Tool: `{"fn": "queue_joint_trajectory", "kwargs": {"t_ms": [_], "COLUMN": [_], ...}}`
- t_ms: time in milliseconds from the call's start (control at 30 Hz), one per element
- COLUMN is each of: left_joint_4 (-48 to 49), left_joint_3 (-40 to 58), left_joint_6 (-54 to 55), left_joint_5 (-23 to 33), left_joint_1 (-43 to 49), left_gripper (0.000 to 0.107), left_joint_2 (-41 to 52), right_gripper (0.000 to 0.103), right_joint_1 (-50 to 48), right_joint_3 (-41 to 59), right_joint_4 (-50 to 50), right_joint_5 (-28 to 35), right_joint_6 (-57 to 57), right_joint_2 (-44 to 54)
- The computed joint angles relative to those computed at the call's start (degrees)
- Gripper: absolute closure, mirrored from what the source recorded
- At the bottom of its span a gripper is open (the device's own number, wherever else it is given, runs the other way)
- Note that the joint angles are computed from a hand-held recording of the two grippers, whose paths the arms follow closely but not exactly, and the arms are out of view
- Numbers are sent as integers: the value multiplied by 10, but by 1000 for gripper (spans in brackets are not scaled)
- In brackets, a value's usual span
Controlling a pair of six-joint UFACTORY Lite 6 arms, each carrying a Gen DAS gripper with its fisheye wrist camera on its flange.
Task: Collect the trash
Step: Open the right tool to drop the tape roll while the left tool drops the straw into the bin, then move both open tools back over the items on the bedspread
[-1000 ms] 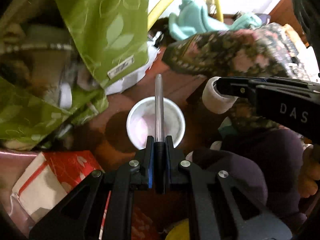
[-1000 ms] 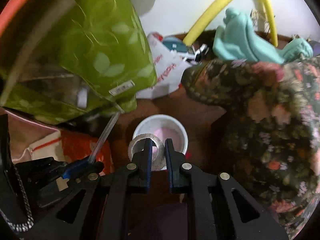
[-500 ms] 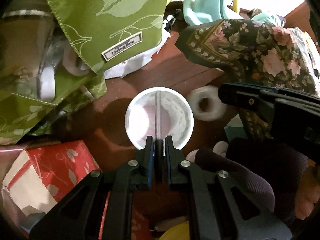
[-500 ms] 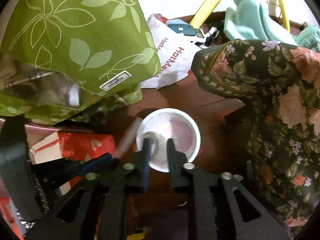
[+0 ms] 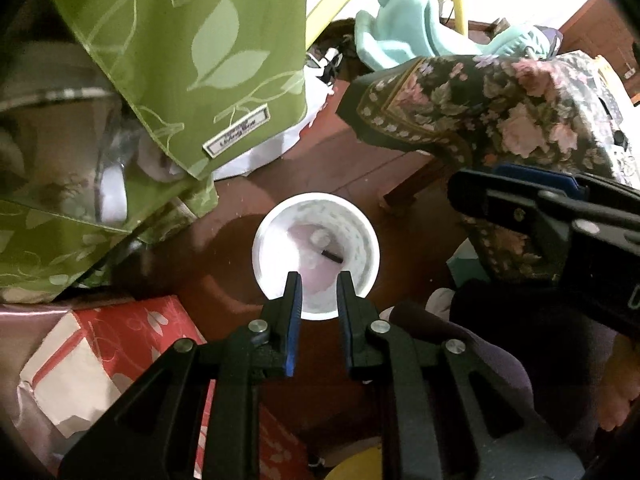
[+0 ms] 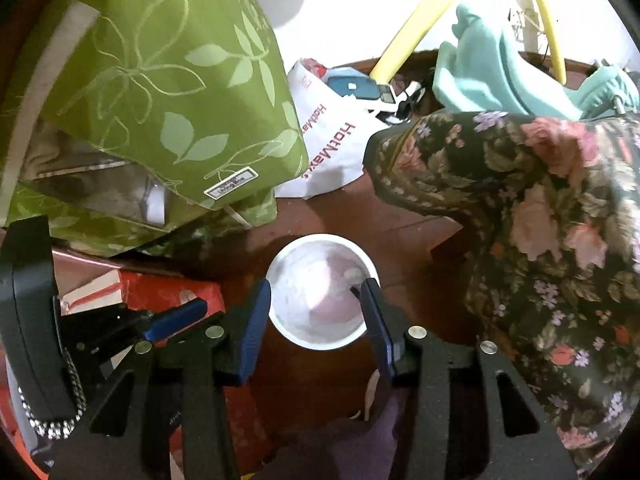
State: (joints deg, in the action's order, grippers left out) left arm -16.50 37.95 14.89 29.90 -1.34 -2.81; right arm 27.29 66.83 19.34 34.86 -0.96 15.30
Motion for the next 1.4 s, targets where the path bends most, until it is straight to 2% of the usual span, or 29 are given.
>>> {"fn": "queue_joint_trajectory", "kwargs": {"t_ms": [333, 500, 667, 833, 1000, 1167, 1367, 1400], "left_joint_4": [70, 146, 205, 277, 294, 280, 257, 254], "left_joint_3": [13, 53, 113, 208, 327, 464, 696, 739], "left_joint_6": [-120, -248, -359, -462, -492, -478, -435, -427], "left_joint_5": [65, 95, 114, 130, 130, 137, 186, 197], "left_joint_1": [-80, -179, -284, -392, -456, -489, -515, -518], "left_gripper": [91, 91, 91, 91, 91, 91, 90, 86], "left_joint_2": [-127, -164, -159, -99, 3, 126, 313, 345], "right_gripper": [60, 60, 60, 60, 60, 60, 60, 60], "right_joint_1": [-42, -99, -182, -292, -447, -591, -724, -741], "right_joint_3": [-81, -110, -129, -122, -100, -70, -10, 1], "right_joint_4": [-36, -28, -13, 26, 80, 121, 153, 154], "right_joint_5": [16, 45, 86, 135, 184, 213, 232, 233], "right_joint_6": [21, -2, -50, -131, -257, -372, -472, -482], "right_joint_2": [-170, -259, -356, -408, -420, -390, -293, -276]}}
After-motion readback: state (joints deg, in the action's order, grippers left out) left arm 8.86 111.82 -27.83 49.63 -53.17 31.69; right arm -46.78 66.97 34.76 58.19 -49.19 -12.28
